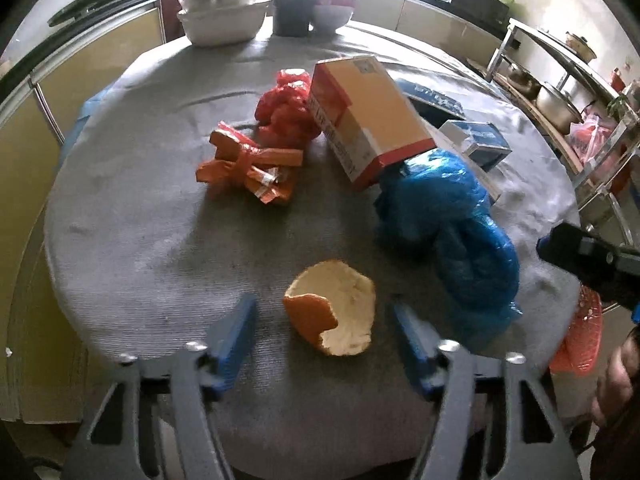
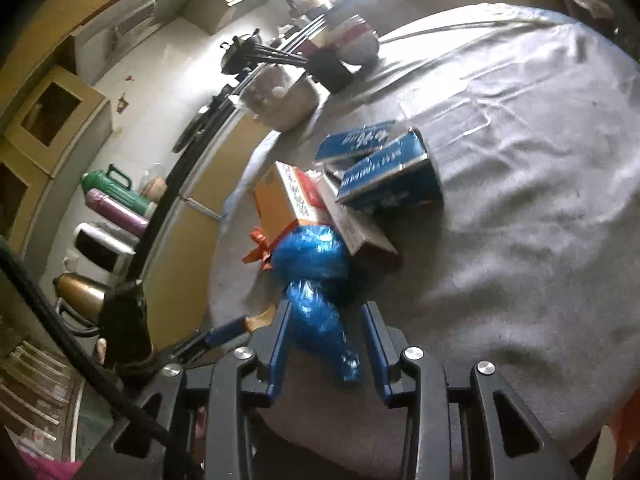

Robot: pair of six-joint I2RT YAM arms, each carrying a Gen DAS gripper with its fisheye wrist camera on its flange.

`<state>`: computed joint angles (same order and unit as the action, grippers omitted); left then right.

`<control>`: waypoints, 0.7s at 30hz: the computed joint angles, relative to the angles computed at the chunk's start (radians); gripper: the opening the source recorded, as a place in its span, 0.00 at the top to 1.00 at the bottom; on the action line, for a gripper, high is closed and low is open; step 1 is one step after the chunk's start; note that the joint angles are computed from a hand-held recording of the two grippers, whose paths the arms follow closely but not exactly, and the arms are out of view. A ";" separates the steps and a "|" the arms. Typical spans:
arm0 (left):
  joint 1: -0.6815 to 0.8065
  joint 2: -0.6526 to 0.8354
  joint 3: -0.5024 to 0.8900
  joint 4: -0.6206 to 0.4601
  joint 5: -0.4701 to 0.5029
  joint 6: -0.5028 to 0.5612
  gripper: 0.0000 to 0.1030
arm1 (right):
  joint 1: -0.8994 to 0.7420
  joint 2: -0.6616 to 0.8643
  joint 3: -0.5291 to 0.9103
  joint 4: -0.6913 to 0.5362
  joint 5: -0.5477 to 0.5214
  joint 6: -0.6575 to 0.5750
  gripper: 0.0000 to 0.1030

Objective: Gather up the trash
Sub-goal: 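Grasp the orange peel with the left tool while the right tool grasps the blue bag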

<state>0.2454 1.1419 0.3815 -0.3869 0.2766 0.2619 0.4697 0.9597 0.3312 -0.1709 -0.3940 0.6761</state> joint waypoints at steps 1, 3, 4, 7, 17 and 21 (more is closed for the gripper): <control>0.006 0.017 0.002 0.008 0.005 0.006 0.48 | 0.018 0.038 0.026 -0.003 0.001 -0.013 0.62; 0.016 0.013 -0.006 0.021 0.017 0.015 0.54 | 0.049 0.104 0.058 0.006 0.017 -0.013 0.62; 0.031 0.023 0.000 0.018 0.035 0.027 0.55 | 0.067 0.144 0.078 0.015 0.028 -0.009 0.62; 0.096 0.030 0.009 -0.011 0.098 0.075 0.57 | 0.104 0.232 0.114 0.035 0.060 -0.005 0.62; 0.138 0.021 0.017 -0.042 0.141 0.111 0.77 | 0.226 0.376 0.200 0.008 0.228 -0.001 0.64; 0.134 0.035 0.021 -0.032 0.132 0.111 0.77 | 0.247 0.293 0.157 0.004 0.246 -0.006 0.71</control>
